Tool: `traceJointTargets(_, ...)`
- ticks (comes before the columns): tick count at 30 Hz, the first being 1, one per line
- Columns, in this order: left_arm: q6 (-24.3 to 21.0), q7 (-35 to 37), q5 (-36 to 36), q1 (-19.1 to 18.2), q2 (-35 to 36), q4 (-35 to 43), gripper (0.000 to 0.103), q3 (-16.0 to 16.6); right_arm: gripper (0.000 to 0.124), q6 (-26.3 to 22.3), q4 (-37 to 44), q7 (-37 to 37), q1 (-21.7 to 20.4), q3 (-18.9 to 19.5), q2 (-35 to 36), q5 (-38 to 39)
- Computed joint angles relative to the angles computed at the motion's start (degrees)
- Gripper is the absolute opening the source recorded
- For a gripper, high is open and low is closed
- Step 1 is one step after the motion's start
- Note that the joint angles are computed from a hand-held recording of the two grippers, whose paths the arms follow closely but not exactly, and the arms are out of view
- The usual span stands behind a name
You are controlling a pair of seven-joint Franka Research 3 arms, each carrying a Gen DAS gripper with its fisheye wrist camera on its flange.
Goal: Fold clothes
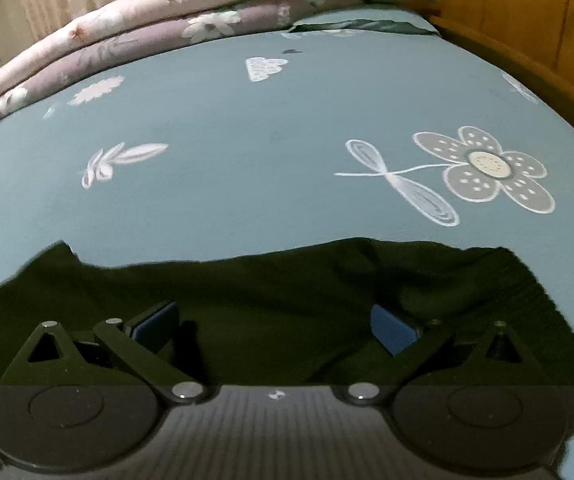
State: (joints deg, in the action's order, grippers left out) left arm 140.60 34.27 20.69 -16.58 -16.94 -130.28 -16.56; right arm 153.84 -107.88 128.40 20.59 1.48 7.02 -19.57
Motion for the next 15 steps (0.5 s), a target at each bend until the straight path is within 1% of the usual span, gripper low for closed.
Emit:
traceJointTargets(1, 0.3, 0.3, -0.3, -0.1, 0.1, 0.1, 0.081, 0.2, 0.103, 0.3, -0.8, 1.3, 0.1, -0.1, -1.1, -0.1)
traceJointTargets(5, 3.2, 4.2, -2.4, -1.0, 0.8, 0.8, 0.081, 1.1, 0.103, 9.1, -10.9, -3.1, -1.2, 2.2, -9.0, 11.0)
traceJointTargets(6, 3.7, 5.3, -2.6, -1.2, 1.3, 1.2, 0.081, 1.1, 0.103, 9.5, -13.0, -1.7, -1.8, 2.8, -10.4, 10.5)
traceJointTargets(7, 4.2, 6.2, -3.1, -1.3, 1.8, 1.5, 0.081, 1.2, 0.103, 9.8, -15.0, -0.3, -2.4, 3.5, -11.7, 9.9)
traceJointTargets(8, 4.3, 6.5, -3.4, -1.3, 2.2, 1.7, 0.081, 1.2, 0.103, 7.8, -16.5, 3.0, -3.7, 4.5, -13.2, 7.1)
traceJointTargets(9, 3.8, 6.7, -3.8, -1.3, 2.5, 2.0, 0.081, 1.1, 0.103, 4.3, -17.3, 8.6, -5.7, 5.9, -14.1, 2.3)
traceJointTargets(10, 2.9, 6.8, -4.2, -1.3, 2.9, 2.3, 0.081, 1.1, 0.103, 3.3, -18.5, 11.7, -6.8, 6.5, -15.0, 0.2)
traceJointTargets(12, 2.1, 8.4, -4.5, -1.5, 2.8, 2.5, 0.083, 1.1, 0.103, 7.4, -21.8, 14.3, -7.9, 6.5, -17.6, 1.3)
traceJointTargets(15, 1.1, 11.9, -5.8, -2.2, 2.6, 3.0, 0.083, 1.3, 0.103, 5.8, -22.0, 19.8, -10.4, 9.3, -20.0, 0.0)
